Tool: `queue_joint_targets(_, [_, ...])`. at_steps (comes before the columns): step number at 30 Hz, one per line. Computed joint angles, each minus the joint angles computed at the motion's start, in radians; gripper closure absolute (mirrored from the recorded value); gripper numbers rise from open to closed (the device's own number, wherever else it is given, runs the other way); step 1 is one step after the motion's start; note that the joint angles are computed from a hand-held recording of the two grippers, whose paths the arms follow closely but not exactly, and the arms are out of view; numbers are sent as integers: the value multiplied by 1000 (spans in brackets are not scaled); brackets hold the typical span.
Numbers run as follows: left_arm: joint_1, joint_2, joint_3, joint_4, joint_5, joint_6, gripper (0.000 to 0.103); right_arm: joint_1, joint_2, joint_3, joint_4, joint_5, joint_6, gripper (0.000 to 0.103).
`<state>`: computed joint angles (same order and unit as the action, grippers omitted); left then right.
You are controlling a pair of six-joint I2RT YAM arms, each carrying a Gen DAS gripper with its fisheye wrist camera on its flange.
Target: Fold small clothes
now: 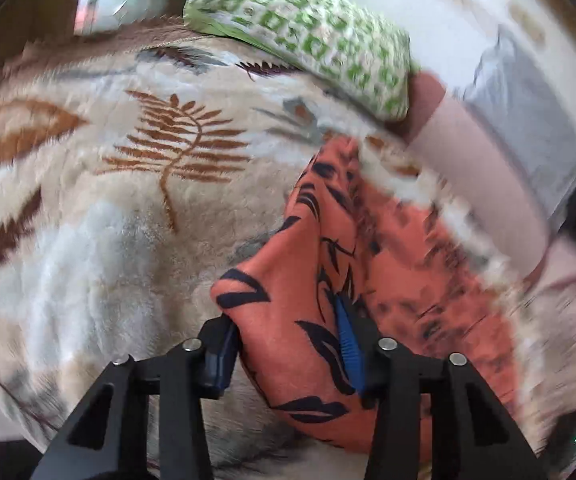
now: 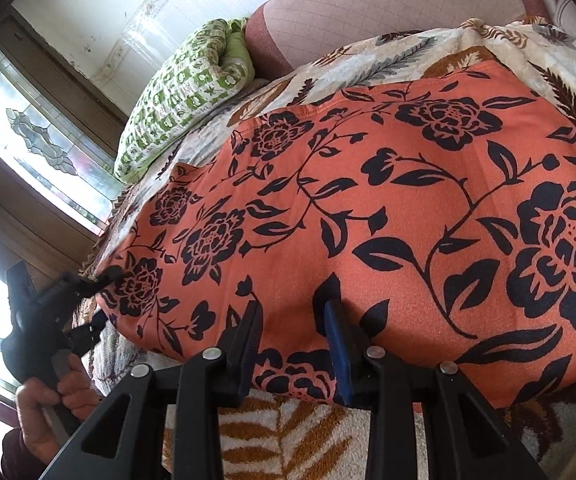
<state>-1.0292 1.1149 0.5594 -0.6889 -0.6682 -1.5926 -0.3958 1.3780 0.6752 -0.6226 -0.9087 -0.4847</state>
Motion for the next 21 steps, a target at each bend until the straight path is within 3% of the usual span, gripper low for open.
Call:
queue_joint_targets(4, [29,-34,-18,19,19,23,61,4,-16,2,-2,1,4,68])
queue_joint_targets(6, [72,-41,-27,55,54,67,53,-7,-42,1,11,-36,3,68])
queue_joint_targets(8, [95,-53,-42,93,62,76,53,-21,-85,-14,69,-73,44,68])
queue_joint_targets(11, [102,-35,-24,115,60,129,70,8,-58,-5,125,-55,111,68])
queue_joint_targets(13, [63,5,25,67,29,120,73,70,28,23,121,5,132,68])
queue_joint_targets(17, [-6,74,173,-47,-34,171,75,103,8,14,145,43,137,68])
queue_joint_targets(21, [-75,160,357,-148,-104,240,76,19,47,65,67,-56,131,68])
